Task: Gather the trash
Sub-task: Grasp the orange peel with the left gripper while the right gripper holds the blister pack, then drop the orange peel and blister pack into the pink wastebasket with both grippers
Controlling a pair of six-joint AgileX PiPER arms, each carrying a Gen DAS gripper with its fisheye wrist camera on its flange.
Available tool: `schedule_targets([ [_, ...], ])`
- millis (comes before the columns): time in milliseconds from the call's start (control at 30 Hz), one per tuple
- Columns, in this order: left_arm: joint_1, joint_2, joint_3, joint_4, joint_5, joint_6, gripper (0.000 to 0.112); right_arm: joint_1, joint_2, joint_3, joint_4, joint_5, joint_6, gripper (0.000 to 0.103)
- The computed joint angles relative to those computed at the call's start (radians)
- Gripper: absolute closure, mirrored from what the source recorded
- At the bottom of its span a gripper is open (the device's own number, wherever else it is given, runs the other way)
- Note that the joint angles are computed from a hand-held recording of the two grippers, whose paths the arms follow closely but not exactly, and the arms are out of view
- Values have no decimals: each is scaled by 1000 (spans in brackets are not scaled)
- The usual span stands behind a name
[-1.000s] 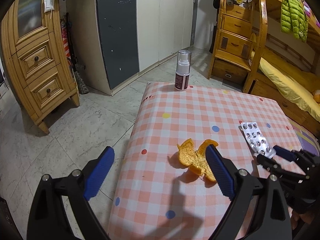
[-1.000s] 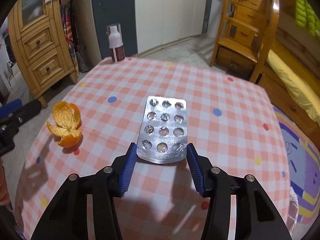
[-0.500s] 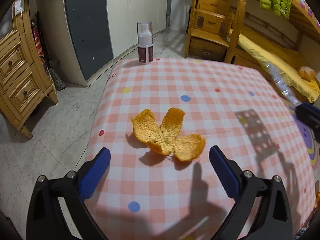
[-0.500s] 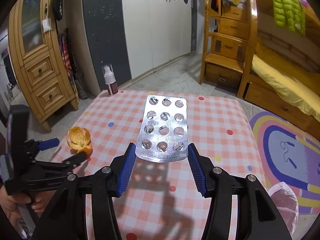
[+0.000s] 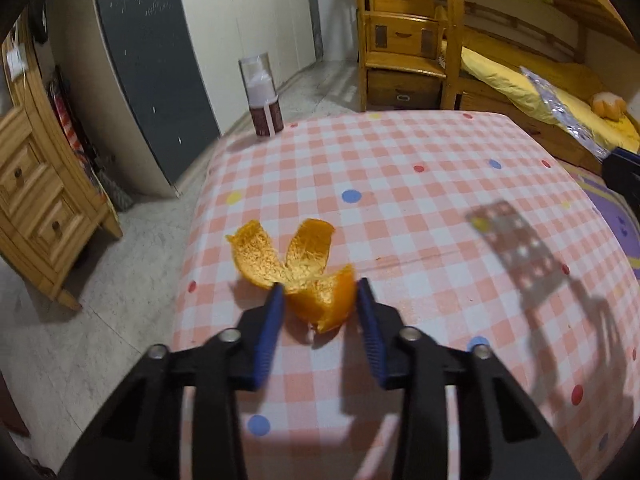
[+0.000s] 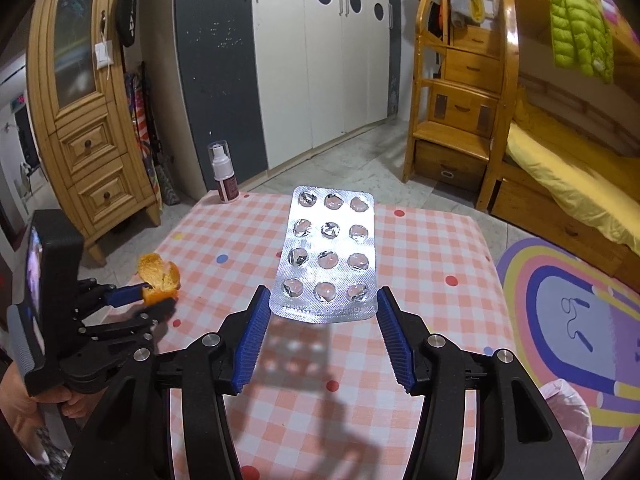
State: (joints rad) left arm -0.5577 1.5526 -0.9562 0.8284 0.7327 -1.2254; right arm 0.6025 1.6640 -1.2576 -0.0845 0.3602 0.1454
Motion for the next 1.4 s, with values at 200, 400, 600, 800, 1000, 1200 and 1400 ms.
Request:
schedule_targets([
  [200,-17,-149,67,12,-107,-43,100,-14,-27,16,12,8,-18,49],
  [400,-127,-219,72,133,-142,-182,100,-46,-126,86,48,13,-76,48],
  [600,-220,-147,-20,201,-163,-254,100,-90,-230,199,-23,-20,-10,48],
  [800,-302,-9,-153,225,-181,-263,100,-195,-318,298,31,-55,-28,48],
  [1000,-373,152,-317,177,-190,-177,100,-333,-402,395,137,-44,-150,48],
  [1200,-428,296,-472,81,-213,-44,100,-566,-514,528,390,2,-452,48],
  [1400,-450,466,-690,-148,-252,198,100,-864,-585,637,673,76,-817,48],
])
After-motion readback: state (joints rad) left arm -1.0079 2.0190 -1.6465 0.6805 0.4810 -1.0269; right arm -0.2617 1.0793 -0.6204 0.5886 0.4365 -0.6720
